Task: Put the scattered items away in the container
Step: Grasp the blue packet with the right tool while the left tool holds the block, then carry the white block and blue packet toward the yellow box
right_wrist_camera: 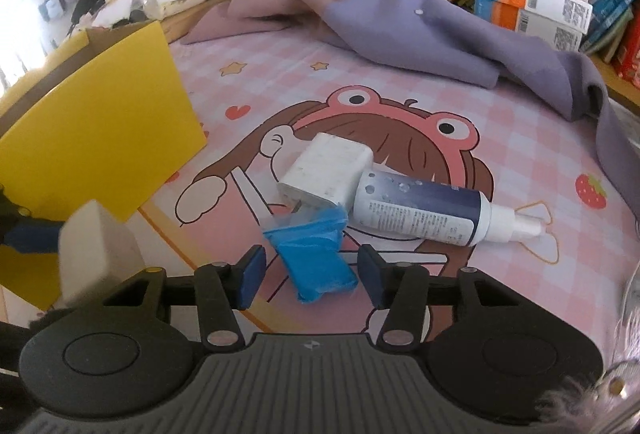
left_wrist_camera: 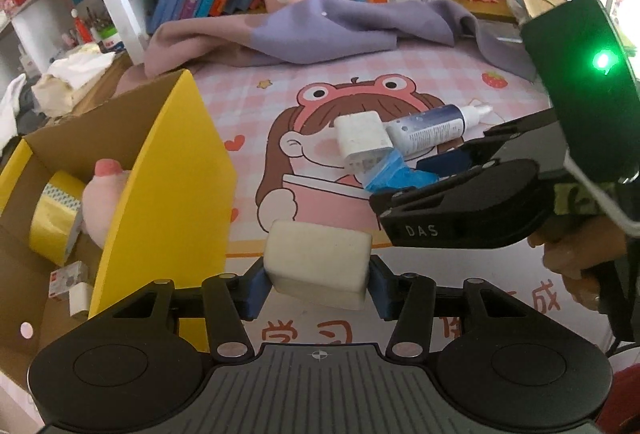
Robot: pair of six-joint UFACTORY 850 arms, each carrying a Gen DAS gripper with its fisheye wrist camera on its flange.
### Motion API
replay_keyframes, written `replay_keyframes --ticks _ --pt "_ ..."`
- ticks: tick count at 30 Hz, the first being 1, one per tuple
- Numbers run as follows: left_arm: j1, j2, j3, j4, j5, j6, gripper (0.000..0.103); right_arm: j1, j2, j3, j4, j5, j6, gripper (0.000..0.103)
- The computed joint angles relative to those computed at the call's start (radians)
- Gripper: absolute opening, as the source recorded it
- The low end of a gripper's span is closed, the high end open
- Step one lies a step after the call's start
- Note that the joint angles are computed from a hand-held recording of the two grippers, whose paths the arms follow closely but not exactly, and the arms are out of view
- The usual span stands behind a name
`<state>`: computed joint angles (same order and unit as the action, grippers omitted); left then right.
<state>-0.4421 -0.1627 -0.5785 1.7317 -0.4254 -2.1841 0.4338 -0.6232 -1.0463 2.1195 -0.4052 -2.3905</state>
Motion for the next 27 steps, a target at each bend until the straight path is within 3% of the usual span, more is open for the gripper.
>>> replay_keyframes --ticks 2,5,14,27 --pt "-0.006 0.005 0.003 0.002 -0.005 -0.004 0.049 0.006 0.000 0.003 0.056 0.007 -0.074 0.034" --pt "-0.013 0.017 0.009 0.004 -0.010 -0.016 0.049 0.002 0.000 0.003 0.053 0.002 -0.066 0.031" --pt "-0.038 0.070 0.030 0.023 -0.031 -0.036 0.049 -0.020 0.061 0.056 0.031 -0.035 0.005 0.030" --pt "-0.102 0.194 0.108 0.076 -0.043 -0.093 0.049 -0.048 0.227 0.223 0.110 -0.067 -0.029 0.030"
